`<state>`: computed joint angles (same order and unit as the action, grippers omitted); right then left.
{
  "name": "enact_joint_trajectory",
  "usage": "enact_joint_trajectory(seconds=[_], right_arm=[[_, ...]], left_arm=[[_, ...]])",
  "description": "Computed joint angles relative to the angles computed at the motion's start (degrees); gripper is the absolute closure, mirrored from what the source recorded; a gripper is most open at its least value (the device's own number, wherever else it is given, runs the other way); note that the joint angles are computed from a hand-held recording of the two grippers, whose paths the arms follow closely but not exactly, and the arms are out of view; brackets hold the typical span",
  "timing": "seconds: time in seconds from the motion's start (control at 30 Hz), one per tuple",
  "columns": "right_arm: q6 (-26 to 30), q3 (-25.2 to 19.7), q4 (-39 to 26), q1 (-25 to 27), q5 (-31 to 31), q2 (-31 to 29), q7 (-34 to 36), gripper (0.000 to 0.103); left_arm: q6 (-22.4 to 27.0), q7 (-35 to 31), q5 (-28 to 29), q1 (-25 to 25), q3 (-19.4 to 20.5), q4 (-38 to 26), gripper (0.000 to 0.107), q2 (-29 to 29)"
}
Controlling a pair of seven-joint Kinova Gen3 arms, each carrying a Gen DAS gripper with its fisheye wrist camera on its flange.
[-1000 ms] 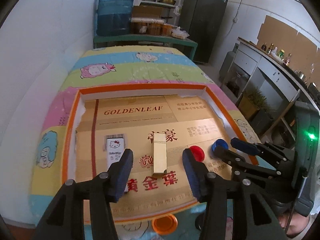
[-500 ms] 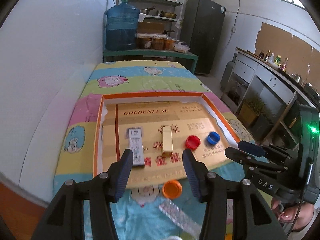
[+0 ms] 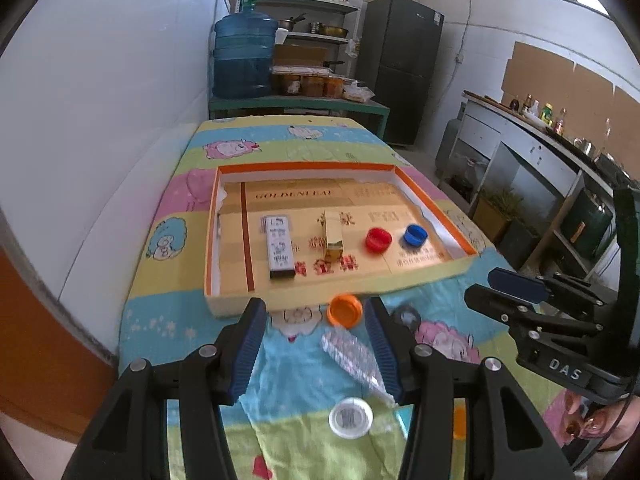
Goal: Organize rigid objects
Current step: 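Move the left tool to the white round container while the right tool reaches the orange cap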
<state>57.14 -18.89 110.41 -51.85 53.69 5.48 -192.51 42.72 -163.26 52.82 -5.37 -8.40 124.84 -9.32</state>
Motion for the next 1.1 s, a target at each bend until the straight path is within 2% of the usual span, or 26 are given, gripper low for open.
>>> enact_joint_trajectory(seconds=[0.2, 0.33, 0.5, 0.8, 1.0, 1.1], right_arm=[[1.3, -1.9, 2.0, -3.3, -0.9, 0.7, -3.4, 0.062], [2.1, -3.0, 3.6, -6.2, -0.9, 1.2, -6.5, 0.062], [-0.2, -3.4, 5.2, -7.7, -2.5, 1.2, -7.9, 0.062], [3.0, -2.8, 2.0, -11.5, -3.2, 5.0, -3.0, 0.062], [1.2, -1.0, 2.1, -11.5, -3.6, 5.7, -2.6, 0.062], [1.2, -0.6, 2.1, -11.7, -3.3, 6.0, -2.6, 0.062]], left_arm=[[3.4, -5.3, 0.6, -1.4, -2.1, 3.0, 0.056, -0.2], [3.8, -8.3, -0.1, -2.4, -2.1, 5.5, 0.056, -0.5], [4.0, -10.3, -0.6, -3.6, -2.3, 7.6, 0.056, -0.3], [1.9, -11.2, -1.0, -3.4, -1.2, 9.0, 0.056, -0.5], [-1.2, -8.3, -2.3, -2.0, 0.7, 8.6, 0.056, 1.0], [-0.9, -7.7, -2.1, -1.7, 0.7, 8.1, 0.056, 1.8]])
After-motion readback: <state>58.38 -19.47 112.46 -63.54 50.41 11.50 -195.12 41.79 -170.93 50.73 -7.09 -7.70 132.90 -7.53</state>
